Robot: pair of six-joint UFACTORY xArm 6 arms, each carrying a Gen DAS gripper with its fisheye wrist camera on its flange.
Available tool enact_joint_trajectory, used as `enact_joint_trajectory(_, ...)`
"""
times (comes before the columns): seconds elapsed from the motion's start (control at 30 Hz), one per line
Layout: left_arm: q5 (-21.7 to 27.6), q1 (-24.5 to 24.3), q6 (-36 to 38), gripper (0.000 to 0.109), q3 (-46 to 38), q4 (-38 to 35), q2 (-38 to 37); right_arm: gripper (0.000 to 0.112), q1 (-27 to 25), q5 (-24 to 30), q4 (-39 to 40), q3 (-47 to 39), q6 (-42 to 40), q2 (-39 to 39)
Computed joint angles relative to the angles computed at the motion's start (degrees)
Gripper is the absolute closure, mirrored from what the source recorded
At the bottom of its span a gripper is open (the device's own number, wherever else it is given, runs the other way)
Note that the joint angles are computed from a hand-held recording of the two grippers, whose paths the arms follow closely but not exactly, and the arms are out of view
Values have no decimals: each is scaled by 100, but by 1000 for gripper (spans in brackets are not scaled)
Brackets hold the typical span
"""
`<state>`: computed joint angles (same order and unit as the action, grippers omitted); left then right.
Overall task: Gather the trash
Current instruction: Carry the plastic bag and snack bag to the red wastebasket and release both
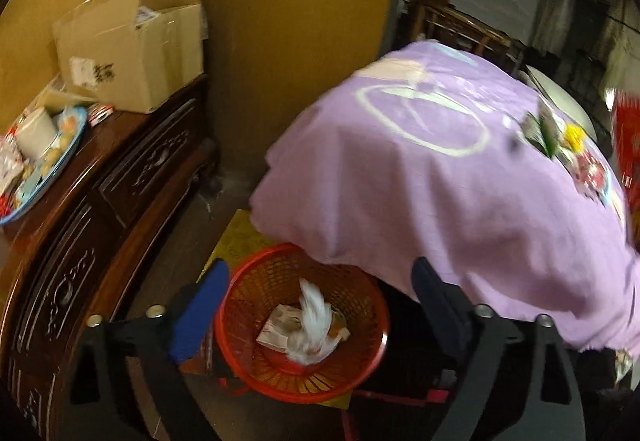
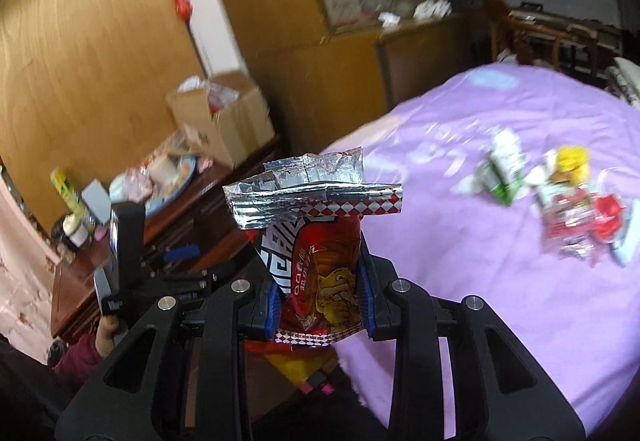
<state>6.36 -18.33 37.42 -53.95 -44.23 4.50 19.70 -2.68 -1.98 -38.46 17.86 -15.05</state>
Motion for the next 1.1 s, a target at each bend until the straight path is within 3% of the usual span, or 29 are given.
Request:
enact_joint_trajectory(0.17,-170,297,-138,11,-104,-90,172,79,492,396,1876,-625,-1776,720)
enact_joint_trajectory(0.33,-358,608,-741,11,-133,374,352,79,746,935,2719,-1469,-2716,1522)
enact_joint_trajectory(0.57,-280,818,-1224,11,-230,737,618,77,857,1683,3194,-2623,-3326,2567)
enact_joint_trajectory(0.73,-261,919,-1679,11,-275,1244,757,64,845,1977,3657,-3122,-3665,2963)
enact_joint_trajectory(1.1,-295,687,-1009,11,-232,585,484,63,800,1401,3598,-2475,-3450,2419)
